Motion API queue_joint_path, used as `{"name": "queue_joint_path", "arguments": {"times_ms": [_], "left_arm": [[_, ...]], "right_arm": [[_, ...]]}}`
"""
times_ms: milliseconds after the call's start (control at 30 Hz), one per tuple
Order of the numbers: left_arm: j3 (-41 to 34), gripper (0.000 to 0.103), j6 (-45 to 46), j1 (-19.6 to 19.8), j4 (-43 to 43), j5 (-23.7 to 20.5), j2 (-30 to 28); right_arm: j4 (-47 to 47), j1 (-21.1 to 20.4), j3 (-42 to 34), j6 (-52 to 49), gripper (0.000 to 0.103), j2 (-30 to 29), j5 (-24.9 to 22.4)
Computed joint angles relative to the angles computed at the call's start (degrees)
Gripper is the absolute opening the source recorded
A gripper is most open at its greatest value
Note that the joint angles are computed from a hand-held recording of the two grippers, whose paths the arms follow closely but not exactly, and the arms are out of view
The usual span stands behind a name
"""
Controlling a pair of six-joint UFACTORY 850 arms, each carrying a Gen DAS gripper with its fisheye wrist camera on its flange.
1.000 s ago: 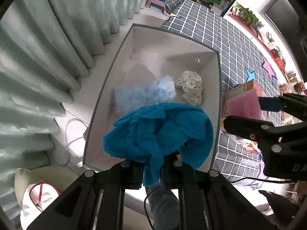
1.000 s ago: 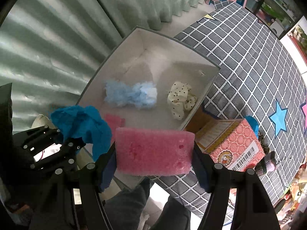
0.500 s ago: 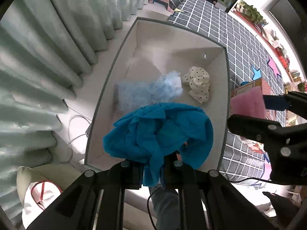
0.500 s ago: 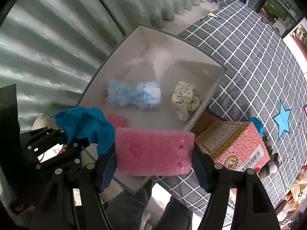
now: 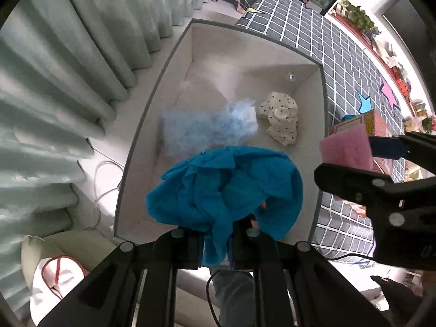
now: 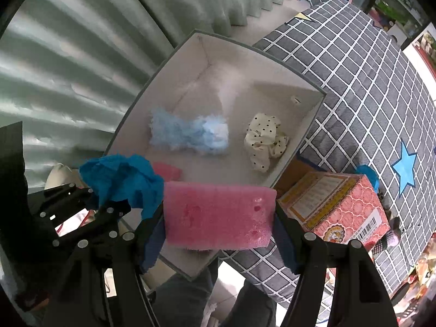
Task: Organize soft objects
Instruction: 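Lower the teal cloth into the box and open the left gripper while the right releases the foam block, then move both grippers back over the pile of soft items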
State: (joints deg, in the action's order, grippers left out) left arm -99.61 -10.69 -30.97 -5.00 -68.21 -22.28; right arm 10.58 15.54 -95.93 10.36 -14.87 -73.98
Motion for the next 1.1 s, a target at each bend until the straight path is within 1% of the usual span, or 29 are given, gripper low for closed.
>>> {"name": "queue_joint_path", "arguments": {"times_ms": [233, 267, 333, 400, 433, 467, 533, 567, 667, 700, 733, 767, 800, 833, 967, 1100], "left_arm": [[-0.03, 0.014, -0.41, -0.02, 0.13, -0.03, -0.24], [0.02, 0.016, -0.23, -0.01, 0.04, 0.15, -0.22], [0.03, 0.026, -0.30, -0.18, 0.67, 0.25, -0.21], [0.07, 0.052, -0.61, -0.44, 1.31, 0.44, -0.12], [0.06, 0.059, -0.78, -0.52, 1.56, 0.51, -0.09], [0.13, 0.067, -0.97, -0.59, 1.74, 0.84, 0.03], [0.24, 0.074, -0.85, -0.54, 1.41, 1.59, 0.27], [0.20, 0.080, -0.84, -0.51, 1.31, 1.80, 0.30], [-0.30, 0.084, -1.12, -0.37, 0.86, 1.76, -0.01], [-0.43, 0.088, -1.27, -0.33, 0.77, 1.74, -0.11], [-0.56, 0.090, -1.49, -0.32, 0.69, 1.79, -0.20], [-0.74, 0.094, -1.69, -0.27, 0.45, 1.88, -0.30], [-0.89, 0.098, -1.77, -0.23, 0.27, 1.87, -0.38], [-1.14, 0.102, -1.89, -0.23, 0.05, 1.88, -0.53], [-3.10, 0.103, -2.41, -0.37, -0.76, 1.69, -1.67], [-6.27, 0.103, -1.98, -0.94, -1.32, 0.51, -3.45]], "right_arm": [[1.32, 0.05, -1.02, -0.45, 0.071, -1.05, 0.10], [1.50, 0.02, -1.23, -0.65, 0.071, -1.24, 0.12], [1.80, 0.05, -1.35, -1.05, 0.072, -1.28, 0.32], [2.17, -0.07, -1.32, -1.36, 0.073, -1.14, 0.68], [2.25, -0.13, -1.35, -1.36, 0.080, -1.12, 0.74], [2.38, -0.23, -1.25, -1.38, 0.084, -0.99, 0.88], [2.52, -0.38, -1.12, -1.24, 0.085, -0.70, 1.26], [2.32, -0.49, -1.12, -1.12, 0.085, -0.64, 1.36], [2.34, -1.00, -1.10, -0.82, 0.085, -0.30, 1.57], [2.30, -1.20, -1.12, -0.65, 0.085, -0.16, 1.66], [2.25, -1.46, -1.17, -0.45, 0.086, 0.01, 1.76], [2.20, -1.70, -1.24, -0.29, 0.088, 0.17, 1.86], [2.05, -1.92, -1.37, -0.07, 0.102, 0.35, 1.88], [2.01, -2.25, -1.32, 0.06, 0.103, 0.76, 2.33], [2.22, -4.49, -1.75, 0.80, 0.103, 1.97, 3.49], [1.89, -8.44, -1.96, 2.46, 0.103, 3.38, 4.22]]}}
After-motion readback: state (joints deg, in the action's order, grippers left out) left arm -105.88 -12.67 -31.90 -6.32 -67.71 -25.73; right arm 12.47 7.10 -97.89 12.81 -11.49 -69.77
